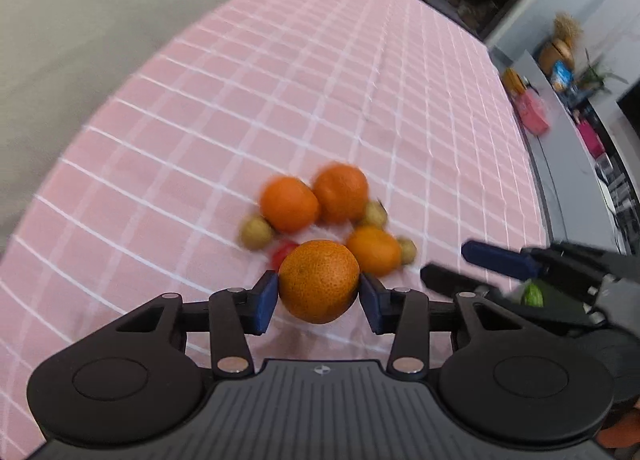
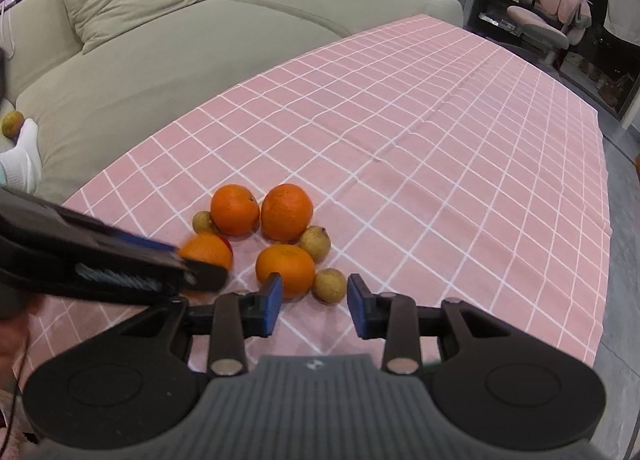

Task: Organize fruits
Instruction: 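Grasp an orange with the left tool while the right tool grasps another orange, then carry both oranges over the colander with both tools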

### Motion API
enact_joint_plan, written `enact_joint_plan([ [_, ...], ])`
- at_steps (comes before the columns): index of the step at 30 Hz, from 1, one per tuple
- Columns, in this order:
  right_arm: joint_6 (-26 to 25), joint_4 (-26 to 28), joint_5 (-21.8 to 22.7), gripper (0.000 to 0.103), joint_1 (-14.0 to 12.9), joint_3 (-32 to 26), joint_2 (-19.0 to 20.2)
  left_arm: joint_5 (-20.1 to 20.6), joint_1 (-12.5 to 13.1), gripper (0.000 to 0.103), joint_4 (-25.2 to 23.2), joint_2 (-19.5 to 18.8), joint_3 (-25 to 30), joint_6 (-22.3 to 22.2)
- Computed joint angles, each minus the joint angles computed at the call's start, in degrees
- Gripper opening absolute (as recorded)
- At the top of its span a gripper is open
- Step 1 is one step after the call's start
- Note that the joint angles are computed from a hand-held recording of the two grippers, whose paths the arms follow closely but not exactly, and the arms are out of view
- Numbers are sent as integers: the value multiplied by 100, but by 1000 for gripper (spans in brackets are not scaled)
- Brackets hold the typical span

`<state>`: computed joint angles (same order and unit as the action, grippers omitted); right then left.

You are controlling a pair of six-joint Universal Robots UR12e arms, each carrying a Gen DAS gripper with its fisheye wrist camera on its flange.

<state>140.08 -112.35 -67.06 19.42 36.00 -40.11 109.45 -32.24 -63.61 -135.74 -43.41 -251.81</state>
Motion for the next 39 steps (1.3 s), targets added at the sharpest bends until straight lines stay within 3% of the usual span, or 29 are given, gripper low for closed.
enact_joint_plan([
  [2,-34,204,5,43,34,-193,98,125,4,50,-136,80,-71,-193],
  [8,-262,477,-313,44,203,-548,333,139,33,50,-326,237,-281,-629],
  [24,-799,-232,-1102,38,405,46,130,147,7,50,-336,309,-305,-680],
  [32,-596,-362,-728,38,311,493,-283,333,-62,50,-229,324,-222,-540],
  [39,-234,-519,-258,38,91,973,-774,395,-148,50,148,174,93,-68],
])
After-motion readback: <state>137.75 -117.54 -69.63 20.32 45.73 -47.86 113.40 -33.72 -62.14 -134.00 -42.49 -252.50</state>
